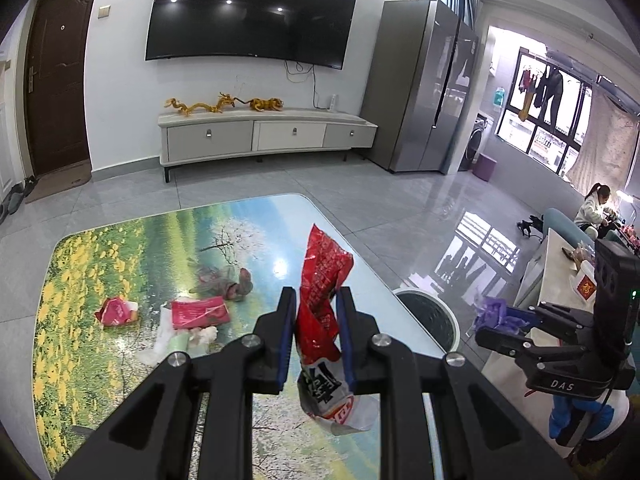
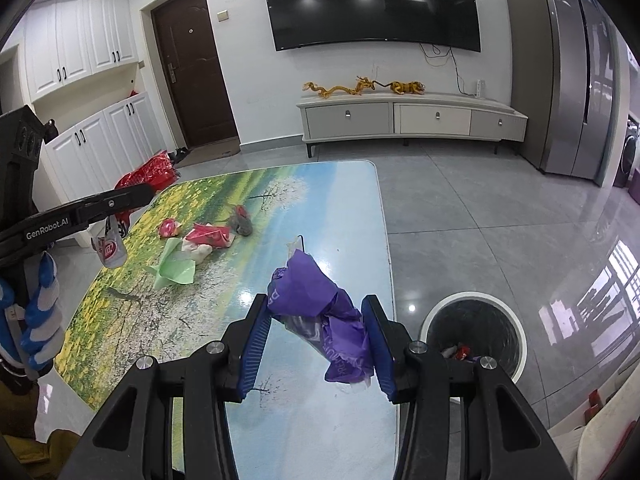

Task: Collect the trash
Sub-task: 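Carry both bags over the trash bin and open both tools to drop them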

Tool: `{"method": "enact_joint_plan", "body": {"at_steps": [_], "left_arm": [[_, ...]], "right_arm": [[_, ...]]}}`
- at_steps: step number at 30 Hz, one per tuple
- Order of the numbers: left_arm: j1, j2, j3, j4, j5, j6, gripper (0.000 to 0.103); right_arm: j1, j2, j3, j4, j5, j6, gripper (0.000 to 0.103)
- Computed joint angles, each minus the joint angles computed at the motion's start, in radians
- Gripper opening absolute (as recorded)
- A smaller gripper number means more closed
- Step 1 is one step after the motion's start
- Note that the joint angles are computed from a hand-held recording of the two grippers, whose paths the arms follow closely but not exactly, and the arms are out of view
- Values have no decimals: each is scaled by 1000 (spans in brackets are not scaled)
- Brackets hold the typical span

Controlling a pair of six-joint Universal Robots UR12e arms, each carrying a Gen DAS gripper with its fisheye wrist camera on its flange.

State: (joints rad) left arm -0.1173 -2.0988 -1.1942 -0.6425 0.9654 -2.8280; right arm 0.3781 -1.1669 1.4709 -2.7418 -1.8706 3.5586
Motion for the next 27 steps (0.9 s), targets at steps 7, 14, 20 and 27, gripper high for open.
{"method": "enact_joint_plan", "body": {"at_steps": [7,14,20,27], "left_arm": [[-26,-22,42,-47,3,12,19],[-72,-68,128,-128,8,40,19],[-125,-124,225,-212,28,88,19],[-201,-214,376,-323,82,133,19]], "right_arm": [[-28,-13,32,-28,12,34,44],[-78,-47,93,-52,17,83,44],[-130,-73,140,-55,27,118,44],[-201,-104,206,-69,44,145,44]]}}
